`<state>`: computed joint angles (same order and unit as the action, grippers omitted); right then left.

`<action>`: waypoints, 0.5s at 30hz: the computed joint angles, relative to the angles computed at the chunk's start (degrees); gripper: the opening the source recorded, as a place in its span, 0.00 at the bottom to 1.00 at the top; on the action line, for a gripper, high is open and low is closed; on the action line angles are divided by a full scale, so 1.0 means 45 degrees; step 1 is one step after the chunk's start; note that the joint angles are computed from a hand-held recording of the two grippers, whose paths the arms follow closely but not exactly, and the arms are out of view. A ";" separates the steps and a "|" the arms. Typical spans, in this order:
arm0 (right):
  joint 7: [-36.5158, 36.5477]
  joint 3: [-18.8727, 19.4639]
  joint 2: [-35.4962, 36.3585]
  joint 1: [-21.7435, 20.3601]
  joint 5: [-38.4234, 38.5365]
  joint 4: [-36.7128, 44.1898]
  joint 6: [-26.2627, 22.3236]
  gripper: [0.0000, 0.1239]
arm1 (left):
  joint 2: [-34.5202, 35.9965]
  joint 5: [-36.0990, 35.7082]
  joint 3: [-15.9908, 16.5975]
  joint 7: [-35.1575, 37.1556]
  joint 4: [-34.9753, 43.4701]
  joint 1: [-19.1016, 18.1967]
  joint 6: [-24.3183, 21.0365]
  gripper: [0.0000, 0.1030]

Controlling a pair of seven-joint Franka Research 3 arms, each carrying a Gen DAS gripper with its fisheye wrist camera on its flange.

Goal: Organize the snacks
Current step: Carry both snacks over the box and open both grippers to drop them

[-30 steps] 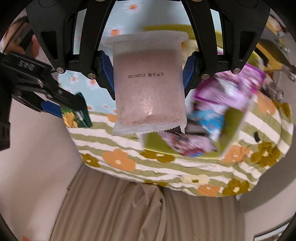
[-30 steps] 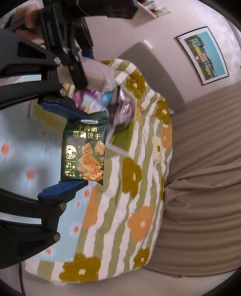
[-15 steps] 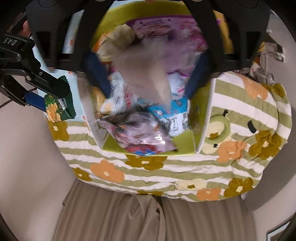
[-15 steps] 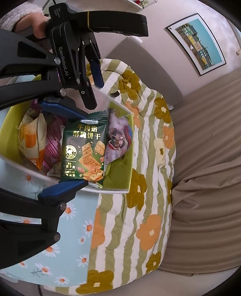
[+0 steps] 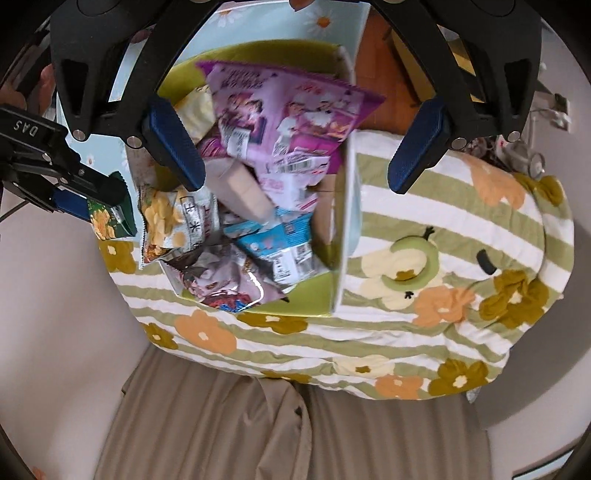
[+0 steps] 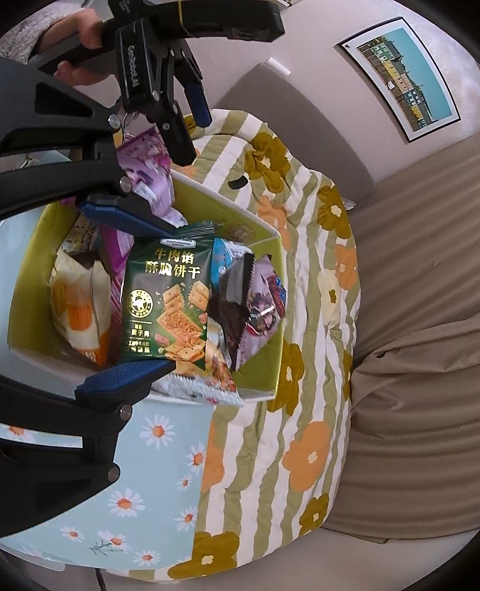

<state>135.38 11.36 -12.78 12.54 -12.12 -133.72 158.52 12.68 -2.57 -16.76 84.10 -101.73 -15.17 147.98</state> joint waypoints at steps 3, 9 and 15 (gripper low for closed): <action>0.0077 0.0030 0.0627 0.0107 -0.0016 0.0587 -0.0198 0.48 | -0.0158 -0.0455 -0.0087 0.0353 -0.0251 0.0185 0.0059 0.96; 0.0182 -0.0461 0.1901 0.0608 0.0058 0.1530 -0.0336 0.52 | -0.0197 -0.0641 -0.0049 0.0950 -0.0523 0.0257 0.0217 0.96; 0.1988 -0.0669 0.1603 0.0837 -0.1092 0.1372 -0.0891 0.80 | -0.0242 0.0117 0.0091 0.0470 -0.0817 0.0059 0.0375 0.96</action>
